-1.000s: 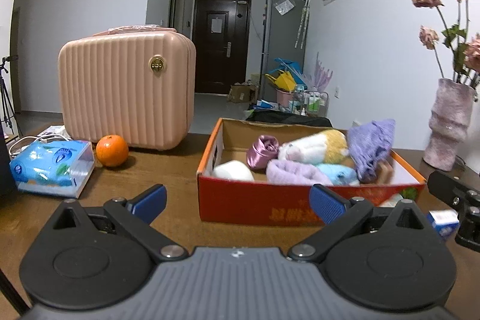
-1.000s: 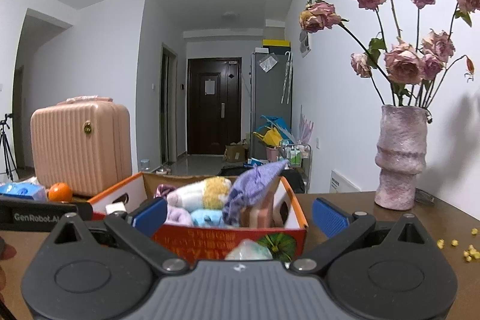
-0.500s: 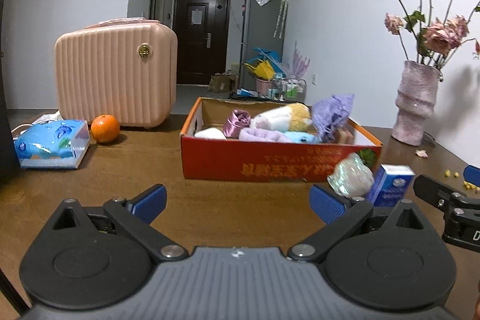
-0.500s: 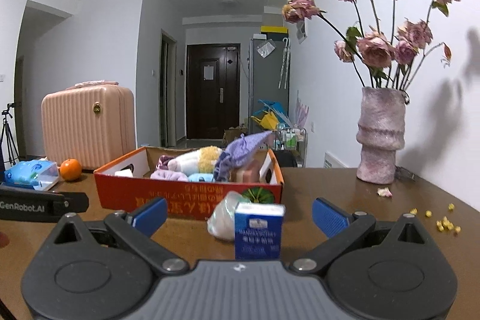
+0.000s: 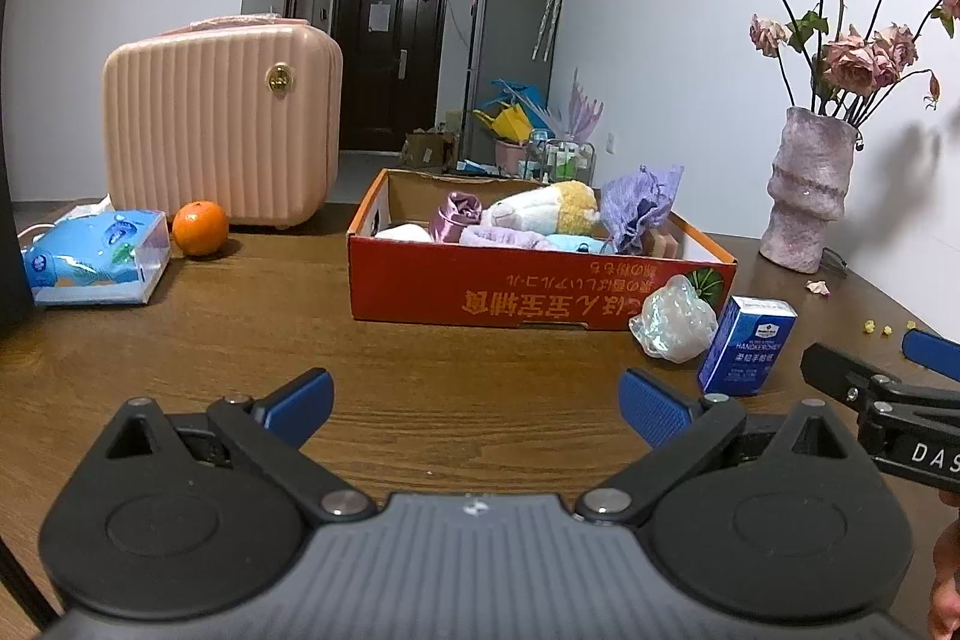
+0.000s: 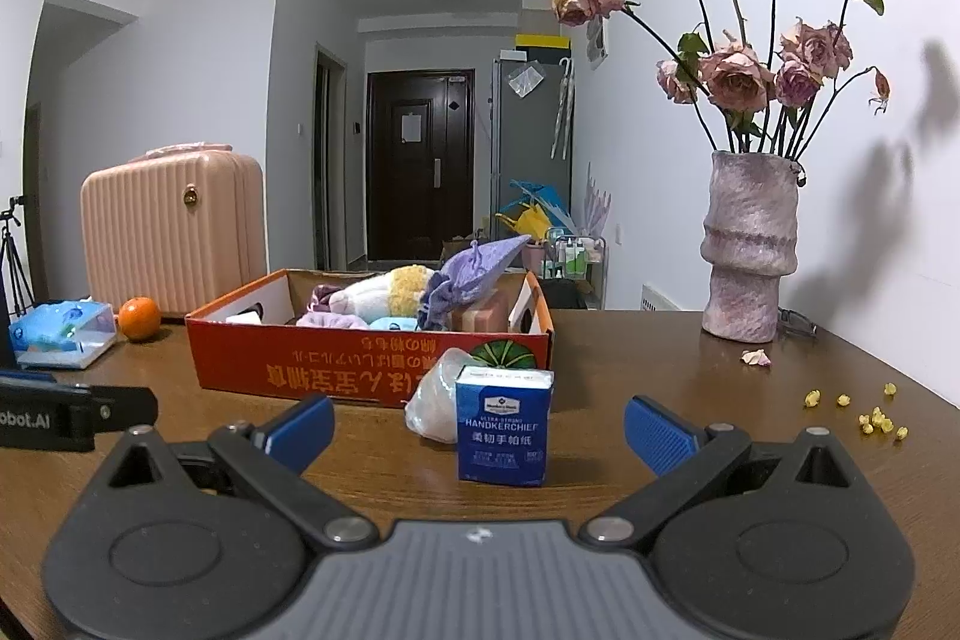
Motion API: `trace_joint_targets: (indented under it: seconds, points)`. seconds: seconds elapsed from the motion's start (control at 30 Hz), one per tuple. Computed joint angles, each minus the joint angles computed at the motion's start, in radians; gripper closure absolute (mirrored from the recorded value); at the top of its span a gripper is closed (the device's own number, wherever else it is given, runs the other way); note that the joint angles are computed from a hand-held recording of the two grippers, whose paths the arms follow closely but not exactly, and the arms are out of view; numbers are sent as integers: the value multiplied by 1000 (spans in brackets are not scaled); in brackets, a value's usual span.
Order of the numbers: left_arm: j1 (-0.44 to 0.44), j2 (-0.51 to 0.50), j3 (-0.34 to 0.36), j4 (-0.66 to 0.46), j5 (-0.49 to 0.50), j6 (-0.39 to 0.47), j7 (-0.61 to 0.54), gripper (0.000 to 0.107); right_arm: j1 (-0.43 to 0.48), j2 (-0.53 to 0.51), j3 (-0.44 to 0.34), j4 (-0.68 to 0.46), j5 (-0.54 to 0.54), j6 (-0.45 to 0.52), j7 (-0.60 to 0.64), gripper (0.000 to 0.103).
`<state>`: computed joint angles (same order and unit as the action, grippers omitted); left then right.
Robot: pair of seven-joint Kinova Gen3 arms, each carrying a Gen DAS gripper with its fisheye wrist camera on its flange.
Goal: Organize soft objects
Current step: 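Move both grippers back from the box toward the tissue box and plastic bag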
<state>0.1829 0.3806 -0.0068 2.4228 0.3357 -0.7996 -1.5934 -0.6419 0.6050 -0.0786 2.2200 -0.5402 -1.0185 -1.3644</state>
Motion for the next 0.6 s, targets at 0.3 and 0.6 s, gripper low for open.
trace_joint_targets:
  seconds: [0.3,0.6]
  points:
    - [-53,4,8,-34,-81,63,44,4,6,7,12,-44,-24,72,27,0]
    - [-63,35,1,-76,-106,69,42,4,21,44,57,-179,-69,240,90,0]
